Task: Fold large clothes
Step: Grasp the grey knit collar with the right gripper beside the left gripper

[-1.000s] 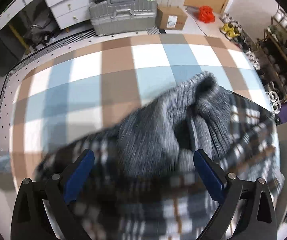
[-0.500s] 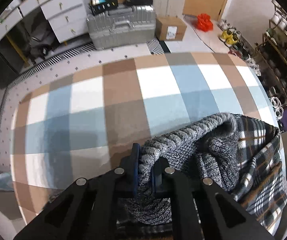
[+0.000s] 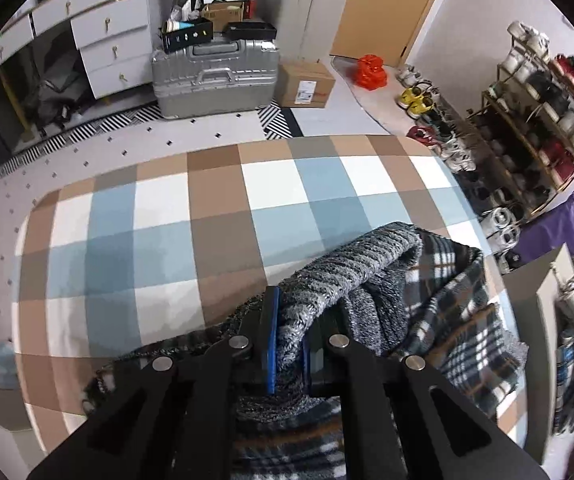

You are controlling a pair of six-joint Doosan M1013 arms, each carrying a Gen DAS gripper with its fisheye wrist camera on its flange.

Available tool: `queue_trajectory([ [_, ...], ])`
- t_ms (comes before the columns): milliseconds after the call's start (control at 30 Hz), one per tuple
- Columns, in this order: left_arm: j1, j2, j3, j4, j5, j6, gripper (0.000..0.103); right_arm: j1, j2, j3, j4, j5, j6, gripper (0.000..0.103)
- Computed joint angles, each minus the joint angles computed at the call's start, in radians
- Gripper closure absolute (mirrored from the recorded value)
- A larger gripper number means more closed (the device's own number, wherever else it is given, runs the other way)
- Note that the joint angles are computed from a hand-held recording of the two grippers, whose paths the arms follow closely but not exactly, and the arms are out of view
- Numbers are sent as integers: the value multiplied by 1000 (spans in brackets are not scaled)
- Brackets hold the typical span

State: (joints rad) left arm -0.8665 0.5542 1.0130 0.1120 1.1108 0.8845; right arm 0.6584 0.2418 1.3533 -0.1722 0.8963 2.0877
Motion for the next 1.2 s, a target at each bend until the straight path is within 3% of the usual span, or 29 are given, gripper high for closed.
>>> queue_trajectory([
  [67,5,-4,9,-21,-16,4,99,-40,80,-69,126,73,-38,9],
  [100,8,-6,11,-34,-24,11,99,-52,125,-107,161,118,-53,19],
  [167,13,-5,13,-49,-33,25,99,-60,184,-152,164,164,-53,24],
  [367,28,-4,37,-105,-73,22,99,-70,246,-178,221,112,-98,28],
  [400,29,-4,40,-112,-78,23,99,-68,253,-186,209,117,-82,33],
  [433,30,-5,43,-119,-83,25,99,-66,261,-192,199,121,-70,39],
  [467,30,-6,48,-124,-90,26,99,-63,267,-197,180,126,-53,56],
  [500,31,-7,51,-130,-95,27,99,-62,266,-194,179,115,-50,68],
  [533,30,-6,51,-131,-93,29,99,-60,265,-192,175,111,-46,73],
  [567,28,-4,48,-125,-84,30,99,-53,265,-194,151,118,-40,90],
  [633,22,-1,41,-95,-68,29,99,-36,260,-198,76,129,-26,92],
  [767,21,-4,45,-69,-58,6,99,-11,200,-140,-44,48,-40,92],
  [900,16,-5,45,-36,-47,-12,99,0,159,-102,-140,31,-10,93],
  [1200,5,18,22,11,23,-24,97,-15,122,-44,-90,72,-91,93],
])
